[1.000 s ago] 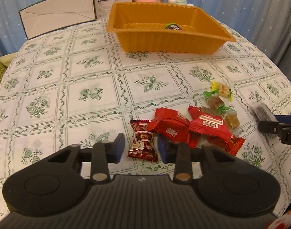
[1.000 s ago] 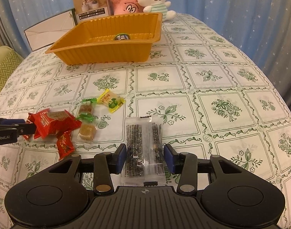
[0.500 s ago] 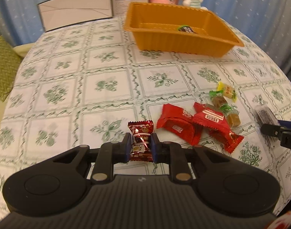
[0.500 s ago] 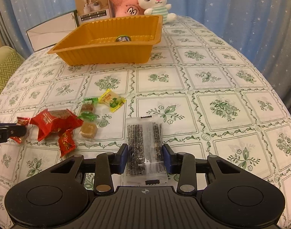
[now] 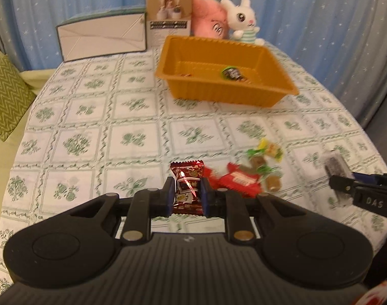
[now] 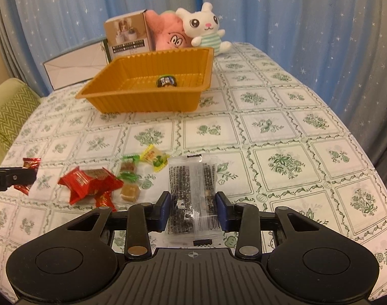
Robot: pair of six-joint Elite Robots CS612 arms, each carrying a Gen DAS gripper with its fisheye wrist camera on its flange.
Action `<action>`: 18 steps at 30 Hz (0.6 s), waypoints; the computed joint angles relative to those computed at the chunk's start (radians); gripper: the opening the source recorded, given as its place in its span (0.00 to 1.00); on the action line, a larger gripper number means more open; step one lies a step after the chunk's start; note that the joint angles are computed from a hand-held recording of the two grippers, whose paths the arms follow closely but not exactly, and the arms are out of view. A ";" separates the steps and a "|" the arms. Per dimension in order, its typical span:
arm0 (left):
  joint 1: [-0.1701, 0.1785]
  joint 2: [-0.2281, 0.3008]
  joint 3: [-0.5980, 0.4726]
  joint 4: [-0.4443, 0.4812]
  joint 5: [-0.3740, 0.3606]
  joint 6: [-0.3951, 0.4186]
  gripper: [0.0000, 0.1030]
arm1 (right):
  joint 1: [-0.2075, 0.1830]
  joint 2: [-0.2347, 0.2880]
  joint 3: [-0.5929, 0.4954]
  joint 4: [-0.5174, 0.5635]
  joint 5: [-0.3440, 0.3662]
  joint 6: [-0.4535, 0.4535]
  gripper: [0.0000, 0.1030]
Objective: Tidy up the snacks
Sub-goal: 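Carry both snacks over the orange tray and open both tools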
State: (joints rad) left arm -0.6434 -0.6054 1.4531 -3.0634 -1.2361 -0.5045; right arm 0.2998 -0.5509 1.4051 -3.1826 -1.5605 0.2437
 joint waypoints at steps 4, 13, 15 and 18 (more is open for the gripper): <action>-0.005 -0.001 -0.012 -0.004 -0.012 0.008 0.18 | -0.001 -0.009 0.007 -0.014 0.007 0.002 0.37; -0.014 0.001 -0.039 0.002 -0.029 0.029 0.18 | -0.007 -0.018 0.008 -0.019 0.023 0.005 0.37; -0.014 0.004 -0.047 0.004 -0.035 0.033 0.18 | -0.010 -0.018 0.004 -0.017 0.028 0.004 0.37; -0.011 0.011 -0.062 0.006 -0.046 0.042 0.18 | -0.013 -0.015 -0.008 -0.017 0.037 0.003 0.37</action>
